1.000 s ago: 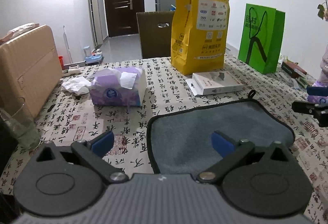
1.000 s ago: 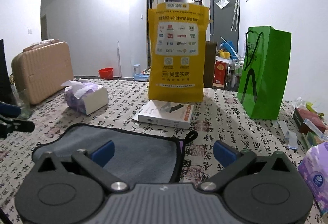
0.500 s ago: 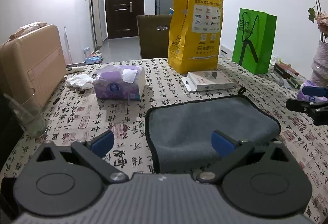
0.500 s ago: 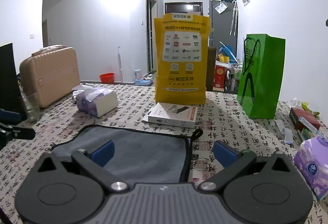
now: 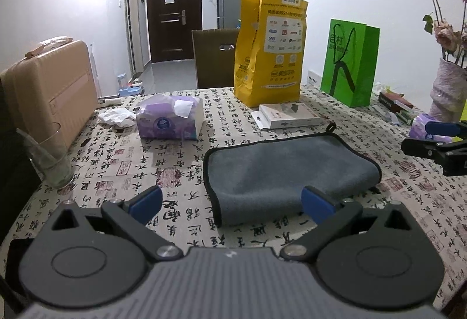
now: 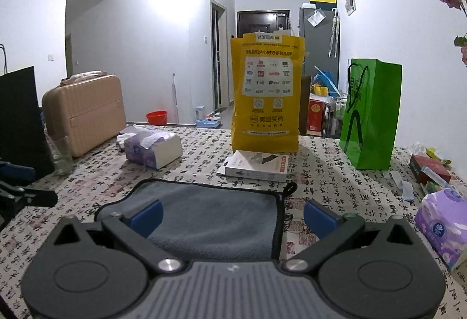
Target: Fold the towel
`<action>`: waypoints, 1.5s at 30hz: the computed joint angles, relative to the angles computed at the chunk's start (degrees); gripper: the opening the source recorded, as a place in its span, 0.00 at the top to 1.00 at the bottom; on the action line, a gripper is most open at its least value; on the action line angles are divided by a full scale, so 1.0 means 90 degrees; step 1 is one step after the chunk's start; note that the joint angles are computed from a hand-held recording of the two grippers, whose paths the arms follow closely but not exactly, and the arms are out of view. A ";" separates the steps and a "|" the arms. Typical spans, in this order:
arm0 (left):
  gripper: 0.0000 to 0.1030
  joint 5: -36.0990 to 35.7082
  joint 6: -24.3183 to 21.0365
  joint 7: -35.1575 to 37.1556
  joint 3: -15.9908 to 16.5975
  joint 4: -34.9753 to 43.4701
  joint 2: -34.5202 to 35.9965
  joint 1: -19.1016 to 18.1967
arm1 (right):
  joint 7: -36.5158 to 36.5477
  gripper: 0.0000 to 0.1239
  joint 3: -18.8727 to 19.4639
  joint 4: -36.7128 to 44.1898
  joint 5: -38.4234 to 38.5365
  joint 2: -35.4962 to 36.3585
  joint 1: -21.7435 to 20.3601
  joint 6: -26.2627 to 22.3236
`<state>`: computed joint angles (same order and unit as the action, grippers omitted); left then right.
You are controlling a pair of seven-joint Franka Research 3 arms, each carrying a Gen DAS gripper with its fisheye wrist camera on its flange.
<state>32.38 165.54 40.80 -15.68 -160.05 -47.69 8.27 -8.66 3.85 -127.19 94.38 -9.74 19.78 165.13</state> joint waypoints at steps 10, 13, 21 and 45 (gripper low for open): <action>0.00 -0.0122 -0.0267 -0.0026 0.0007 -0.0268 -0.0597 -0.0355 | -0.0102 0.17 -0.0008 -0.0533 0.0125 -0.0601 0.0037 -0.0046; 0.00 -0.0157 -0.0366 -0.0040 -0.0004 -0.0328 -0.0767 -0.0441 | -0.0114 0.17 -0.0007 -0.0679 0.0118 -0.0753 0.0057 -0.0056; 0.00 -0.0228 -0.0692 -0.0114 -0.0089 -0.0475 -0.1201 -0.0731 | -0.0197 0.17 -0.0023 -0.1020 0.0203 -0.1140 0.0079 -0.0148; 0.00 -0.0352 -0.1844 -0.0739 -0.0408 -0.1041 -0.2722 -0.1804 | -0.0199 0.17 -0.0021 -0.2209 0.0214 -0.2622 0.0136 -0.0246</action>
